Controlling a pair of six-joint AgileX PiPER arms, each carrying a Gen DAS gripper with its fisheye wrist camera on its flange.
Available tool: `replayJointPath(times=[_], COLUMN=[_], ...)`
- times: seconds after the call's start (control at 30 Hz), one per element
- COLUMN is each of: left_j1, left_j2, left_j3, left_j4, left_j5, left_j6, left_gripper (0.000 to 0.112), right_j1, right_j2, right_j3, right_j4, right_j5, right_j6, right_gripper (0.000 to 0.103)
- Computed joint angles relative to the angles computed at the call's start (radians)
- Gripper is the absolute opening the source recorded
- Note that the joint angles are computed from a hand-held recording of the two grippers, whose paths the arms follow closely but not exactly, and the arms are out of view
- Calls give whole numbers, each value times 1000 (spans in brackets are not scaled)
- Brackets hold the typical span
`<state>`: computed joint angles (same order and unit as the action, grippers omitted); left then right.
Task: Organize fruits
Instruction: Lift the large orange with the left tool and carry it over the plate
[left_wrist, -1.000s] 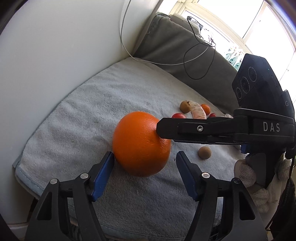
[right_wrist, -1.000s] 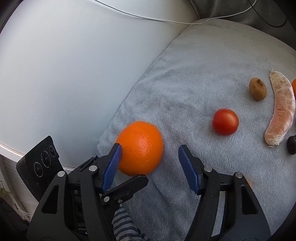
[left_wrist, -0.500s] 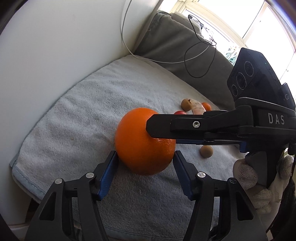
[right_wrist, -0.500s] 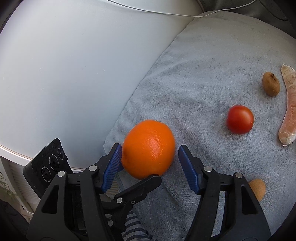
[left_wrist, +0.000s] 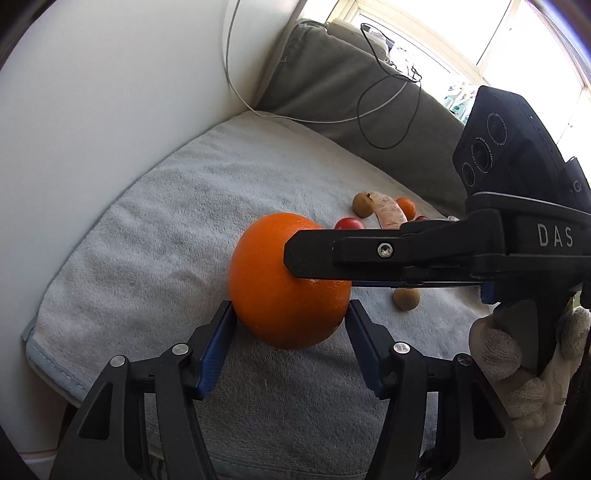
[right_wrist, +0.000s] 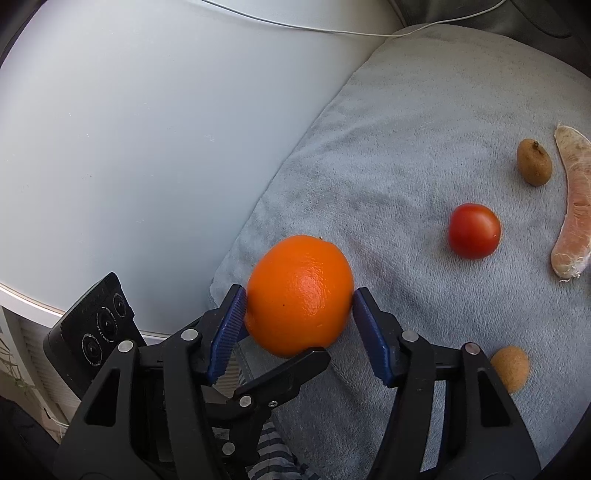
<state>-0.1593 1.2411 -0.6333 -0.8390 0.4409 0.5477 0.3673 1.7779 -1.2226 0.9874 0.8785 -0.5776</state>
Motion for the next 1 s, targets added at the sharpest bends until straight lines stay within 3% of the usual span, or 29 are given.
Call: replayJointPath(times=[0.27,0.63,1.0], left_j1=[-104,-308,-471], left_j2=[27,157,327], left_j3=[-63,-217,-438], left_j4=[33,116,217], left_j5=[-25,-86,-84], left_j6=[-38,-134,-208], left_gripper=[60,60,60], right_j1=[-86,-315,-685], right_j2=[-109,-270,-371], right_j3=[95,236,322], right_j4=[18,47,60], right_j5=[-3,55,228], right_j6=[-45,-120,-241], right_gripper=[63,63,63])
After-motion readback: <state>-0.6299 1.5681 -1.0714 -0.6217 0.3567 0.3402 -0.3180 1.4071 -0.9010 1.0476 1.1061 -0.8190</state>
